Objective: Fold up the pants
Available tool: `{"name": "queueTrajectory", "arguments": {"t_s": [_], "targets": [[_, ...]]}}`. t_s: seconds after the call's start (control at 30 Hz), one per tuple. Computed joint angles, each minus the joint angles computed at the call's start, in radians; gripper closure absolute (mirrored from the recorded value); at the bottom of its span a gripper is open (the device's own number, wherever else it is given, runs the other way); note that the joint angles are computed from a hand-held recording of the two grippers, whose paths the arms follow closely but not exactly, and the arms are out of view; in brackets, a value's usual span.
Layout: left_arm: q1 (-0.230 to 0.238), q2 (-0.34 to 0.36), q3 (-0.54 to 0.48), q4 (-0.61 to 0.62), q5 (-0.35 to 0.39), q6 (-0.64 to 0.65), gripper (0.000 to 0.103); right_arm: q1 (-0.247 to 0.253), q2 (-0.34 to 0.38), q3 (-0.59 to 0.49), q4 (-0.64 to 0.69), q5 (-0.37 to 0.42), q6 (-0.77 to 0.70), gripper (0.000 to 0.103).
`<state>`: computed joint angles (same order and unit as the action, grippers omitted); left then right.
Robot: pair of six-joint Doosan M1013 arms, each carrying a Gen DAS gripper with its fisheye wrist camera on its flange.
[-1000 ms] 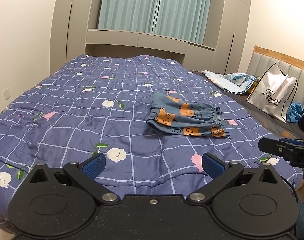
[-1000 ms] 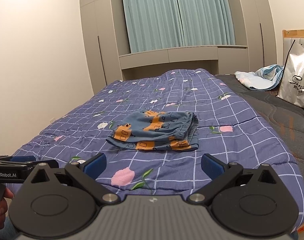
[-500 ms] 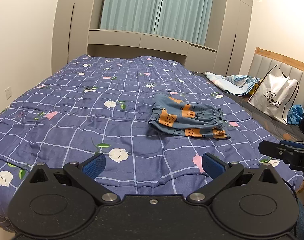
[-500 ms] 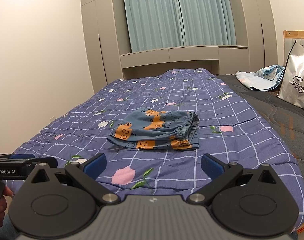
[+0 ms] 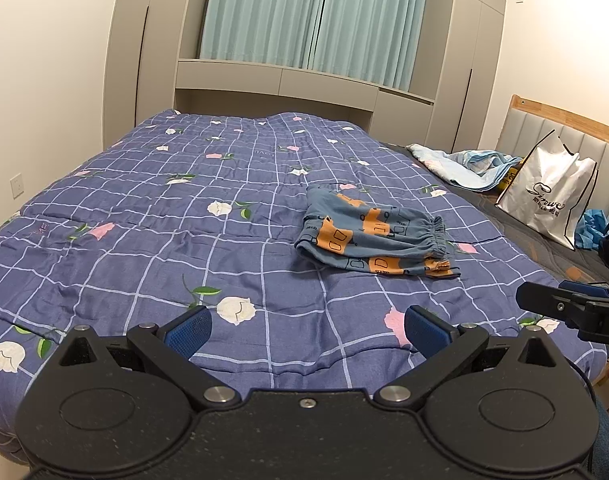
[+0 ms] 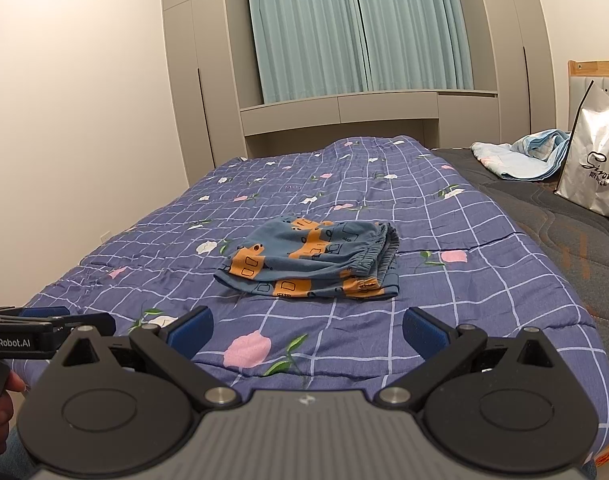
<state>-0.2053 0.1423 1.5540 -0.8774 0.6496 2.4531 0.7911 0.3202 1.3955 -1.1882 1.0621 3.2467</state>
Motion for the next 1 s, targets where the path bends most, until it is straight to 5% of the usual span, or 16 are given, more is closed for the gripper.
{"name": "queueTrajectory", "arguments": {"t_s": [1.0], "targets": [[-0.006, -0.007, 0.001, 0.037, -0.008, -0.039, 0.001, 0.001, -0.003, 0.006, 0.006, 0.000, -0.001, 0.000]]}}
